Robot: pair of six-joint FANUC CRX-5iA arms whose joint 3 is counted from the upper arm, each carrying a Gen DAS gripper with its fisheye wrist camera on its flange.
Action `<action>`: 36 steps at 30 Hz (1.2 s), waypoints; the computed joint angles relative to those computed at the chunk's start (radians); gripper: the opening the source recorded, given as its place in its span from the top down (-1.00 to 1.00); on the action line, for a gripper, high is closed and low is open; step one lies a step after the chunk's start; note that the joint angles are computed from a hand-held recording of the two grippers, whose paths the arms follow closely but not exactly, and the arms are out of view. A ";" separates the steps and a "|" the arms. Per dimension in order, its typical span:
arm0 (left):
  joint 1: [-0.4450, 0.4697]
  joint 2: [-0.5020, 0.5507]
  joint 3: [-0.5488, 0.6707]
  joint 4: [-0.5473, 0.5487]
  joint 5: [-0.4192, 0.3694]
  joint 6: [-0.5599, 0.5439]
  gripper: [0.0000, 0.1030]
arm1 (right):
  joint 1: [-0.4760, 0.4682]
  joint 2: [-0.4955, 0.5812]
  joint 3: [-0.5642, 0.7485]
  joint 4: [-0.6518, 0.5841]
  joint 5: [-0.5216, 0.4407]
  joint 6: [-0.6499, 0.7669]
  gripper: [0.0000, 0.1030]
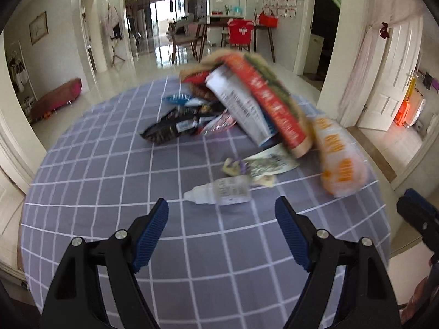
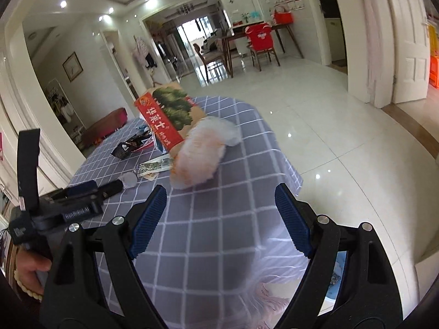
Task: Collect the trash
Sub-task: 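Grasp the white bottle with the left tool while the right tool grasps the white bag, then carry the bottle and bag over the bucket and release both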
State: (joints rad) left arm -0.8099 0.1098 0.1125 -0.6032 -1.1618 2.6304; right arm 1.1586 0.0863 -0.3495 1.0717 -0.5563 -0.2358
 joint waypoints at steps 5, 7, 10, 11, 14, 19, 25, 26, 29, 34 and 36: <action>0.048 0.005 -0.020 0.035 0.052 -0.045 -0.49 | -0.004 0.103 0.141 -0.118 -0.021 0.140 -0.56; 0.056 0.014 -0.011 0.038 0.064 -0.058 -0.41 | -0.001 0.130 0.182 -0.148 -0.042 0.185 -0.56; 0.078 0.026 -0.003 0.059 0.085 -0.099 -0.05 | -0.006 0.177 0.256 -0.205 -0.060 0.259 -0.56; 0.082 0.030 0.002 0.062 0.091 -0.113 -0.02 | -0.009 0.193 0.279 -0.219 -0.066 0.280 -0.56; 0.091 0.025 -0.004 0.062 0.109 -0.105 0.00 | -0.020 0.240 0.351 -0.302 -0.088 0.374 -0.54; 0.091 -0.022 -0.041 0.041 0.125 -0.056 0.01 | -0.032 0.259 0.382 -0.403 -0.073 0.464 0.22; 0.034 -0.058 -0.025 -0.017 0.103 0.028 0.01 | -0.036 0.175 0.242 -0.248 0.002 0.295 0.25; 0.018 -0.054 -0.011 -0.026 0.097 0.031 0.01 | -0.038 0.150 0.203 -0.195 0.021 0.237 0.25; -0.027 -0.040 0.027 -0.044 0.095 0.028 0.01 | -0.042 0.086 0.112 -0.054 0.046 0.087 0.25; -0.098 0.044 0.142 -0.033 0.114 -0.032 0.01 | -0.051 -0.069 -0.071 0.144 0.028 -0.128 0.25; -0.123 0.088 0.185 -0.018 0.124 -0.062 0.01 | -0.052 -0.132 -0.143 0.185 0.007 -0.197 0.25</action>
